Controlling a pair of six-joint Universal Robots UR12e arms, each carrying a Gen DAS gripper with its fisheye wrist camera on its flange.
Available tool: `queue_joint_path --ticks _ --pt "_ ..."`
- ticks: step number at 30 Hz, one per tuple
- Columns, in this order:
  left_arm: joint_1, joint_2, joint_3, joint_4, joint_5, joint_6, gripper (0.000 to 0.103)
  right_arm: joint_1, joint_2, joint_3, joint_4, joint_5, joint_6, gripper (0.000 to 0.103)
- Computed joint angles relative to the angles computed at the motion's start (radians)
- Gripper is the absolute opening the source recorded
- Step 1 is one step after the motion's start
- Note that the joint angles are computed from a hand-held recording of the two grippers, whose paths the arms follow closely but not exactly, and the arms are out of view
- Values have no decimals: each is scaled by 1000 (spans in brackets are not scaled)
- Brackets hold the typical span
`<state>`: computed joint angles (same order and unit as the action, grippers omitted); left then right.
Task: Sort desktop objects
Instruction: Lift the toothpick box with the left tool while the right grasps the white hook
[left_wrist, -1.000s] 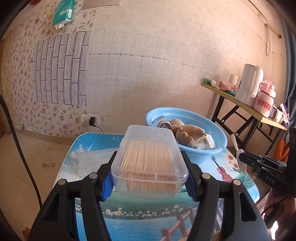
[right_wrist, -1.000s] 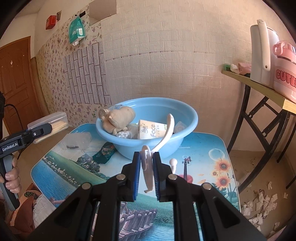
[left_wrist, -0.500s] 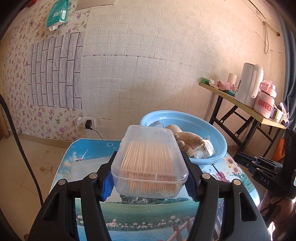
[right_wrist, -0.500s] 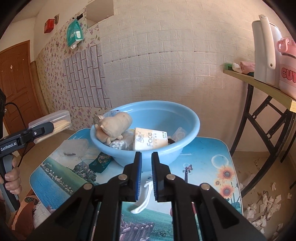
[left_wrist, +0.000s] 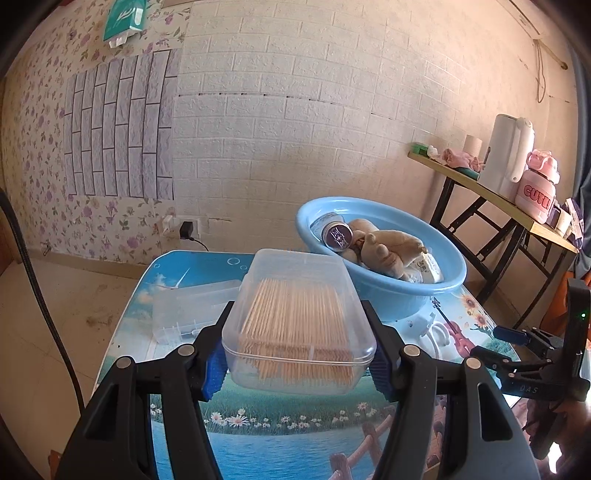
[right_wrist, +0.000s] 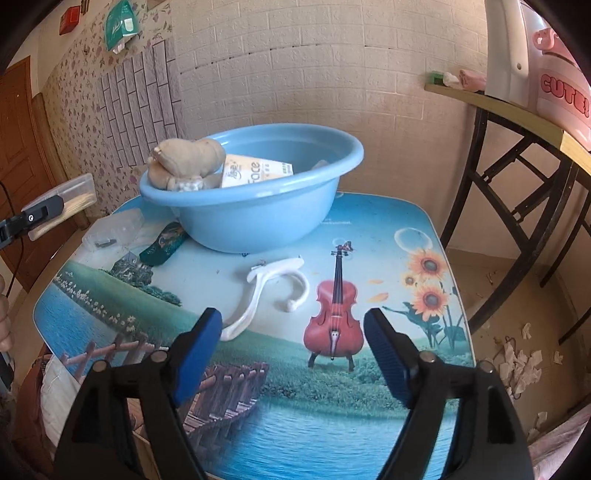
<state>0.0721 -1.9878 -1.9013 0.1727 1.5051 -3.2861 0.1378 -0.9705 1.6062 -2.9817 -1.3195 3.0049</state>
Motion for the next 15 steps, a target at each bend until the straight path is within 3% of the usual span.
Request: queue_joint_path --ticks 3,5,8,11,15 --pt "0 2 -7 1 -4 -1 61 10 31 -38 29 17 -14 81" --pt "1 6 -13 6 -2 2 61 14 59 -75 63 35 -76 82" --pt "5 11 -19 10 3 7 61 10 84 -140 200 59 -101 82" --pt "8 14 -24 19 20 12 61 23 94 -162 215 -19 -140 82" --pt "12 11 -24 9 20 -3 61 23 98 -163 218 -8 -157 80"
